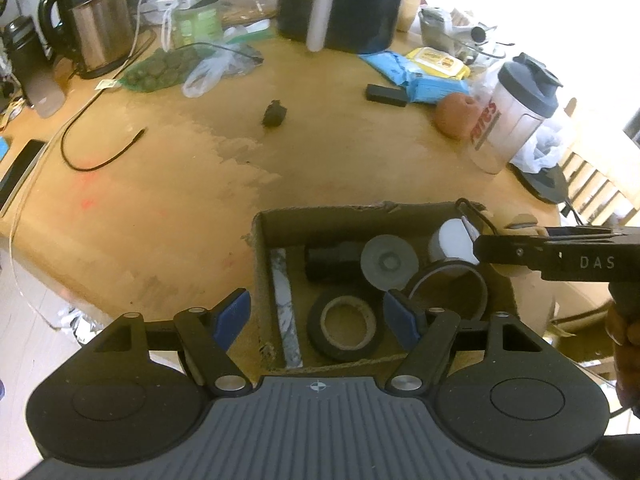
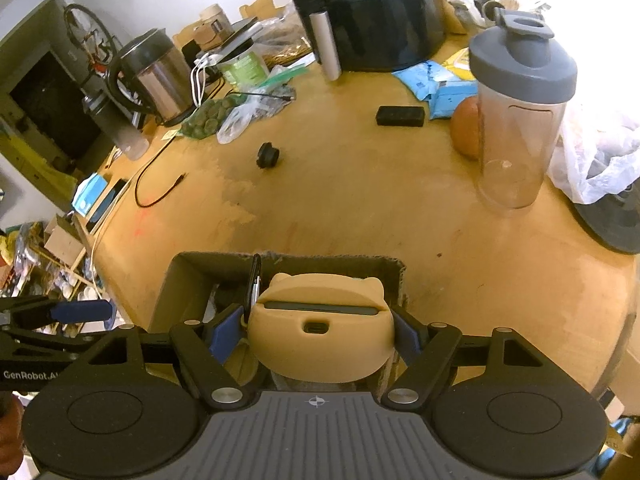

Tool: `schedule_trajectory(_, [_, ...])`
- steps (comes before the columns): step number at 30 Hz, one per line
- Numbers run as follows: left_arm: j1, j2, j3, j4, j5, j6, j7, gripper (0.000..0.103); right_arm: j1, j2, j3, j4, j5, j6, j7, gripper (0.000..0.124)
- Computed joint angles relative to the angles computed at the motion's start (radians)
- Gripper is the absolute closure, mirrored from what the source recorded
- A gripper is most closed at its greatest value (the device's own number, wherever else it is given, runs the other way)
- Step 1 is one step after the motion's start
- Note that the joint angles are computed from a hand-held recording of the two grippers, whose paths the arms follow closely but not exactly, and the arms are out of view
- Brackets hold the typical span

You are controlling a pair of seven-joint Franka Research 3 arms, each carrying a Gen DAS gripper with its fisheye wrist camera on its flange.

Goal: Organize rigid objects
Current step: 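Lower the beige case into the box and open the right tool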

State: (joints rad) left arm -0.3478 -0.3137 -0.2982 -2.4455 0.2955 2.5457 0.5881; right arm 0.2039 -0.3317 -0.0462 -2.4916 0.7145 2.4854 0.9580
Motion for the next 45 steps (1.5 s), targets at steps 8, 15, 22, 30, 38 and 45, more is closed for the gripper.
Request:
schedule_trajectory(8, [-0.002, -0.041, -0.007, -0.031, -0.008, -0.031, -0.048, 0.03, 0.017, -0.002, 0.004, 0.002, 0.005, -0.024, -0.038, 0.045])
schedule_trajectory(15, [0.0, -0.07, -0.009, -0.05, -0.002, -0.046, -0.085, 0.03, 0.032, -0.002, 0.017, 0.006, -0.012, -0.045, -0.065, 0.045])
schedule_trajectory(22, [-0.002, -0.117, -0.008, -0.086, -0.008, -0.066, -0.126, 0.03, 0.059, 0.019, 0.031, 0.024, -0.01, -0.064, -0.106, 0.045])
schedule_trajectory(30, [0.009, -0.175, -0.02, -0.12, 0.017, -0.082, -0.181, 0.03, 0.091, 0.055, 0.047, 0.065, 0.021, -0.086, -0.163, 0.045])
schedule_trajectory(38, [0.015, -0.206, -0.02, -0.141, 0.026, -0.094, -0.233, 0.03, 0.112, 0.078, 0.062, 0.103, 0.073, -0.116, -0.263, 0.034])
schedule_trajectory(45, [0.017, -0.189, -0.016, -0.132, 0.033, -0.089, -0.239, 0.03, 0.092, 0.091, 0.071, 0.105, 0.017, -0.101, -0.202, 0.025])
